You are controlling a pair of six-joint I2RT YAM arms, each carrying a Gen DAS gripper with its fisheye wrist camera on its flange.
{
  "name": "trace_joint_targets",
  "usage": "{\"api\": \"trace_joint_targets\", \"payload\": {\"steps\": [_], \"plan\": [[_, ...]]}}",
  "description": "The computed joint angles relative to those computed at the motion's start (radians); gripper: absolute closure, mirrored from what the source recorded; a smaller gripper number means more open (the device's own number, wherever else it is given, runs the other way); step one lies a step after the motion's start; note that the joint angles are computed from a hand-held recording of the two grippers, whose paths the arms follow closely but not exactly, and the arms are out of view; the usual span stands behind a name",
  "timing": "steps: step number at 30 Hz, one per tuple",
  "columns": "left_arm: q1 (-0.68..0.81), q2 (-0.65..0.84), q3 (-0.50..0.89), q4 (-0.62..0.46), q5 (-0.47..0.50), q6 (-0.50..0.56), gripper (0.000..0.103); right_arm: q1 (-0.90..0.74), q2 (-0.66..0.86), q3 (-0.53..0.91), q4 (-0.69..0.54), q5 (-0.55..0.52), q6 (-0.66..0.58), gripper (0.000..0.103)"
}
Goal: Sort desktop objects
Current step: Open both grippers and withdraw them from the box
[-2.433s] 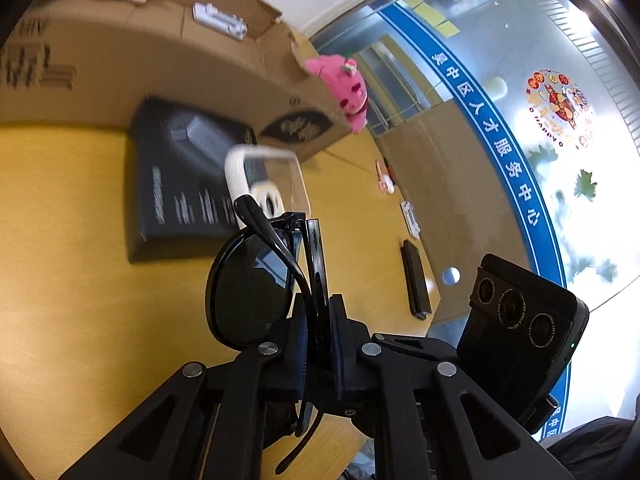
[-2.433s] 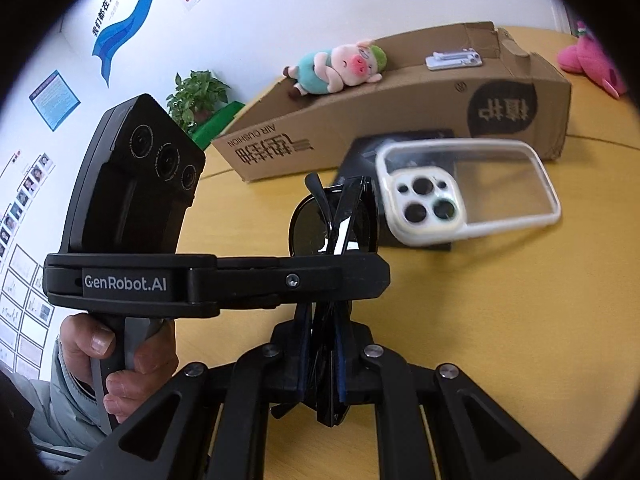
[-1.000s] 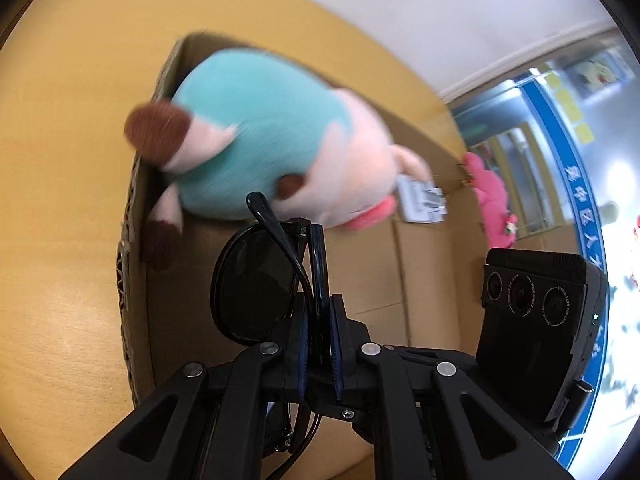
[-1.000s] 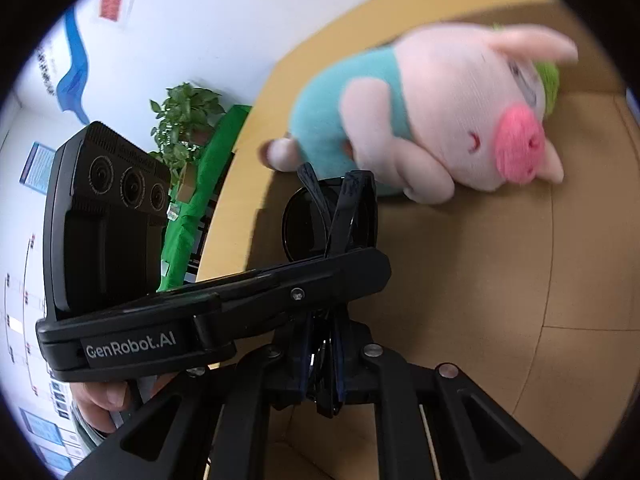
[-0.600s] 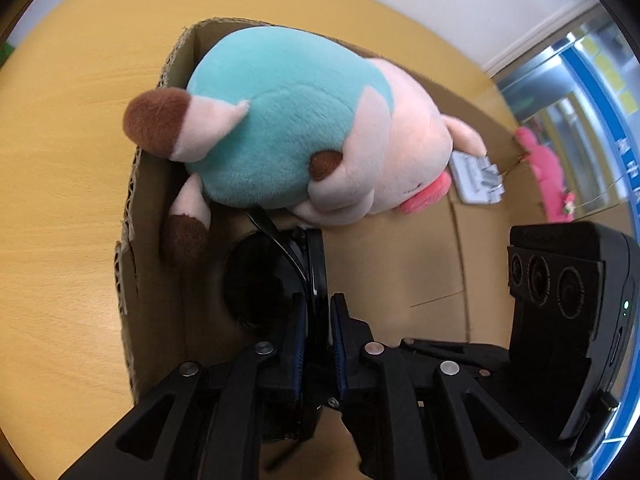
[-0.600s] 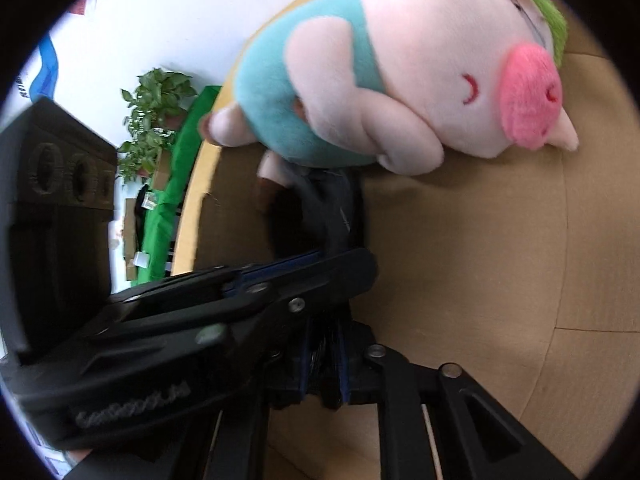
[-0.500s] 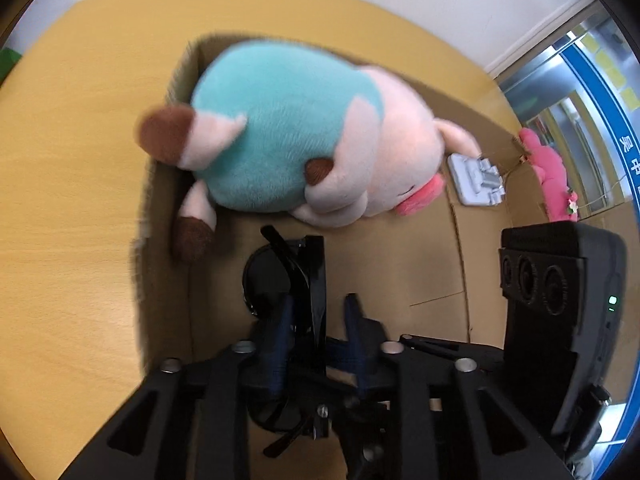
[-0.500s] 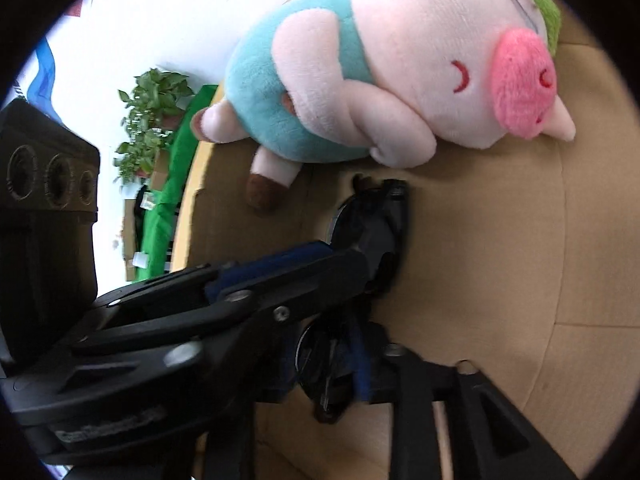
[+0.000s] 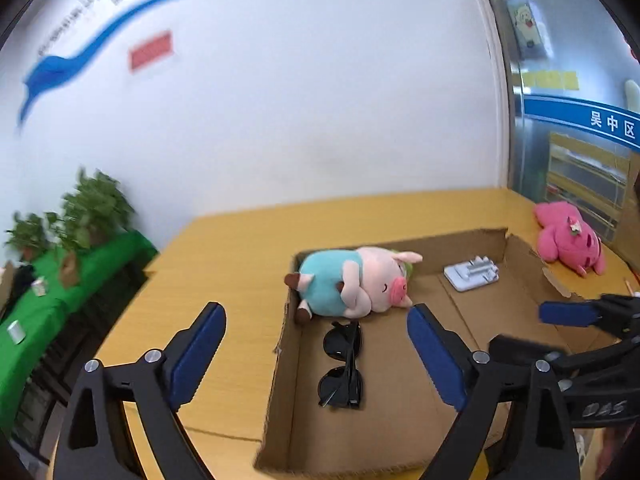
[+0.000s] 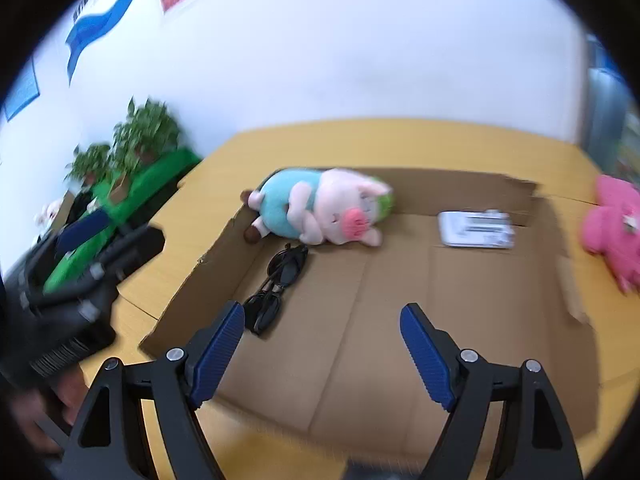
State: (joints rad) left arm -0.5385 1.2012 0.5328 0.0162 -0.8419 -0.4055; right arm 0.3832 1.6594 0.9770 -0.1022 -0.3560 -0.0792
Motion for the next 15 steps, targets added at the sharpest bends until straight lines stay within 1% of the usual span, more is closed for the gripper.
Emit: {"api": "trace_joint_targets", "payload": {"steps": [1,2,4,5,6,8,10,11,12,15], "plan": [[-0.084,-0.001,-0.026,-0.007,-0.077,-0.075,0.008,-0.023,-0.076,-0.083,0.039,-0.011,-0.008,0.022],[-0.136,0.042,-0.001,-0.036,-0.126,-0.150,0.007,-0.043,-0.128,-0.138,0.061,0.000,-0.028,0.022],[-0.233,0.068,0.003,-0.103,-0.189,-0.299,0.007,-0.052,-0.198,-0.224,0.106,0.045,-0.048,0.022],[-0.268,0.084,0.017,-0.141,-0.207,-0.348,0.007,-0.041,-0.207,-0.245,0.123,0.065,-0.040,0.022],[-0.306,0.112,0.049,-0.211,-0.234,-0.416,0.007,-0.064,-0.244,-0.277,0.117,0.067,-0.052,0.022],[-0.398,0.177,0.132,-0.415,-0.303,-0.592,0.007,-0.115,-0.326,-0.343,0.109,0.047,-0.093,0.022],[-0.459,0.209,0.178,-0.516,-0.329,-0.684,0.007,-0.168,-0.392,-0.397,0.099,-0.019,-0.133,0.022],[-0.494,0.234,0.204,-0.581,-0.347,-0.762,0.007,-0.187,-0.404,-0.412,0.095,-0.037,-0.150,0.022],[-0.516,0.237,0.204,-0.595,-0.354,-0.796,0.007,-0.209,-0.416,-0.420,0.080,-0.060,-0.165,0.022],[-0.557,0.223,0.179,-0.509,-0.332,-0.769,0.007,-0.271,-0.428,-0.422,0.020,-0.118,-0.184,0.022]]}}
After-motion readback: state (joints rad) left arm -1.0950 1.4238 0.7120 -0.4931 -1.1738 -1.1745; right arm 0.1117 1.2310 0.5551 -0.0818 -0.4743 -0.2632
